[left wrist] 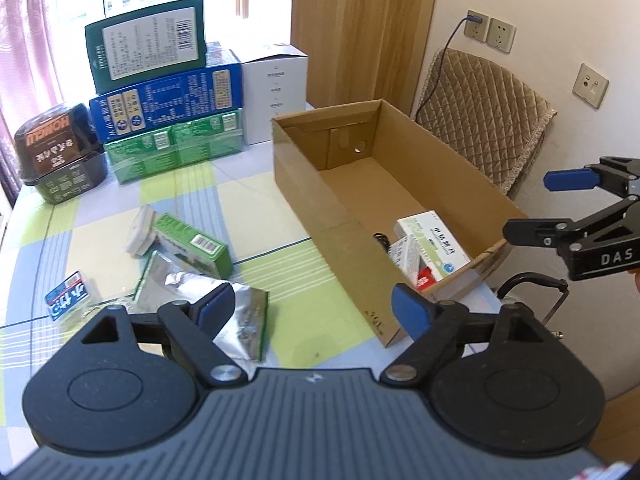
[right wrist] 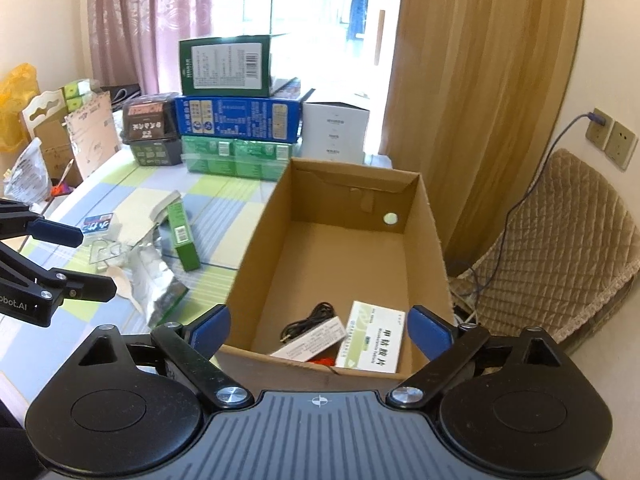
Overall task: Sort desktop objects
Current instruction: 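Move both tools back over the table toward the foil pouch and spoon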
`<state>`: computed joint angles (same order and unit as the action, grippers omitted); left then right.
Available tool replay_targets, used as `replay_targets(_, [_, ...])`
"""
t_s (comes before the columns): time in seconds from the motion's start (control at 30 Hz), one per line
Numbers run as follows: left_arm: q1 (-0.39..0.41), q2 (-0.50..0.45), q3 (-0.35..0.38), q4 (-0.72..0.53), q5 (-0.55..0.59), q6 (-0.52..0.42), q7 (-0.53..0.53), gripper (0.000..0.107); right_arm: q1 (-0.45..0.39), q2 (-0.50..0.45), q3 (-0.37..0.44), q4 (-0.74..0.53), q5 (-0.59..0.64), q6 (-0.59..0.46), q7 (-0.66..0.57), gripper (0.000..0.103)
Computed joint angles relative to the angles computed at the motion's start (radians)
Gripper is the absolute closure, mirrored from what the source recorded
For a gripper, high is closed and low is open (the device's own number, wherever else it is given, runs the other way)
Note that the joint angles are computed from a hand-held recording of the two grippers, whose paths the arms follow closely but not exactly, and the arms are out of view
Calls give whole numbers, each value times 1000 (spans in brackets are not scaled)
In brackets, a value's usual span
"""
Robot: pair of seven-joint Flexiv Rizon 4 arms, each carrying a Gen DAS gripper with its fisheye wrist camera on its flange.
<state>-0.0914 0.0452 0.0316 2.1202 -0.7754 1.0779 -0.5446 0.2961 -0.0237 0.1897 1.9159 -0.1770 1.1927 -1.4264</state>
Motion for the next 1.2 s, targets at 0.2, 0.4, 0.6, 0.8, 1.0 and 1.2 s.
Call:
replay_targets(0.2, [25,11,25,15,9,9,25,9,18,-1,12,-1,-9,0,1,2])
replay_targets(0.4, [69,19,54,33,50,15,52,5,37,-5,23,-1,0,0,-11,2])
replay_targets(0.6, [122,18,83,43,86,10,73,5,61,-16,37,-9,24,-10,-26,2])
replay_targets(0.8, [166,13,100,53,80,4,114,5,90,-37,54,-29,48,-17,-65,2])
replay_targets(1.0, [198,7,111,72,101,23,183,5,124,-75,72,-60,65,-17,-125,2])
replay_targets(1.2, [225,-13,114,69,75,1,265,5,154,-132,88,-110,74,-40,-194,2])
